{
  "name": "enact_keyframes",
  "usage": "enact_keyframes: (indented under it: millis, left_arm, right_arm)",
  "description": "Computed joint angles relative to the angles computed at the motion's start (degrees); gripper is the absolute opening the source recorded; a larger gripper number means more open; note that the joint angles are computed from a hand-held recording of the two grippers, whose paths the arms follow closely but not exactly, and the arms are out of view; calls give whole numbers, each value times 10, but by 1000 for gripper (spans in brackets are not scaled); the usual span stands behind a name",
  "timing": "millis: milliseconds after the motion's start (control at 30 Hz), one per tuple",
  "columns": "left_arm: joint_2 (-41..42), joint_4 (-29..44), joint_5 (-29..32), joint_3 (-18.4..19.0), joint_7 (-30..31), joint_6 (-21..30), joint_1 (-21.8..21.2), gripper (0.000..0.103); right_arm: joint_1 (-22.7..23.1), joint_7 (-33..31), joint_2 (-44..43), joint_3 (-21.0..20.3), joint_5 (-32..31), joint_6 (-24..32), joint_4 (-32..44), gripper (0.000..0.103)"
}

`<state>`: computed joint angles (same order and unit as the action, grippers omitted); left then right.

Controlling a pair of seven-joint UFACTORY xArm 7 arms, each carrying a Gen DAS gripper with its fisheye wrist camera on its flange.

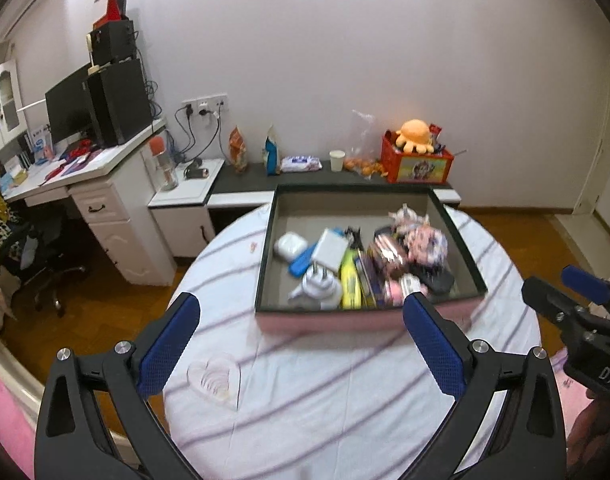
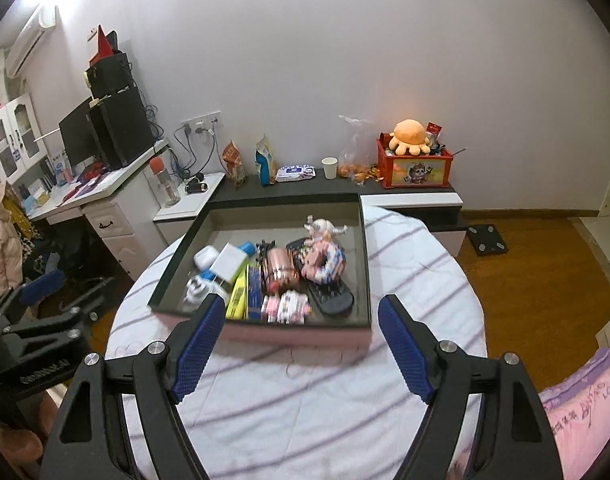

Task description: Organize rigid objects

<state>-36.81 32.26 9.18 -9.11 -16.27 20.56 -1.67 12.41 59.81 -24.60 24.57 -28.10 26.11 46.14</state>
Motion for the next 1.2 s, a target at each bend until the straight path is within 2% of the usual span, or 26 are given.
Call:
enact_keyframes:
  millis: [133, 267, 333, 467, 733, 933, 1200]
  left_arm:
    - [-77, -51, -7, -4, -10, 24, -13, 103]
    - [-141, -92, -20, -3, -21, 48, -25, 103]
    - [-178, -117, -28, -6, -31, 66, -33, 103]
    - [-233, -147, -43, -3, -35, 110, -58, 103]
    - [-362, -178, -36, -39, -57, 171, -87, 103]
    - [-389, -170, -34, -37, -57, 180, -94, 103]
    - [-396, -171, -37, -31, -56, 178, -90, 103]
  right_arm:
    - [18, 13, -55, 7, 20, 19, -40, 81]
    - [17, 51, -126, 40, 31, 35, -85, 81]
    - [20, 60, -147, 57, 34, 47, -96, 81]
    - [45, 56, -168, 65, 55, 62, -115, 81]
    - [71, 60, -221, 87, 70, 89, -135, 81]
    - [66, 57, -243, 101, 73, 113, -120, 81]
    - [54, 59, -247, 111, 74, 105, -115, 81]
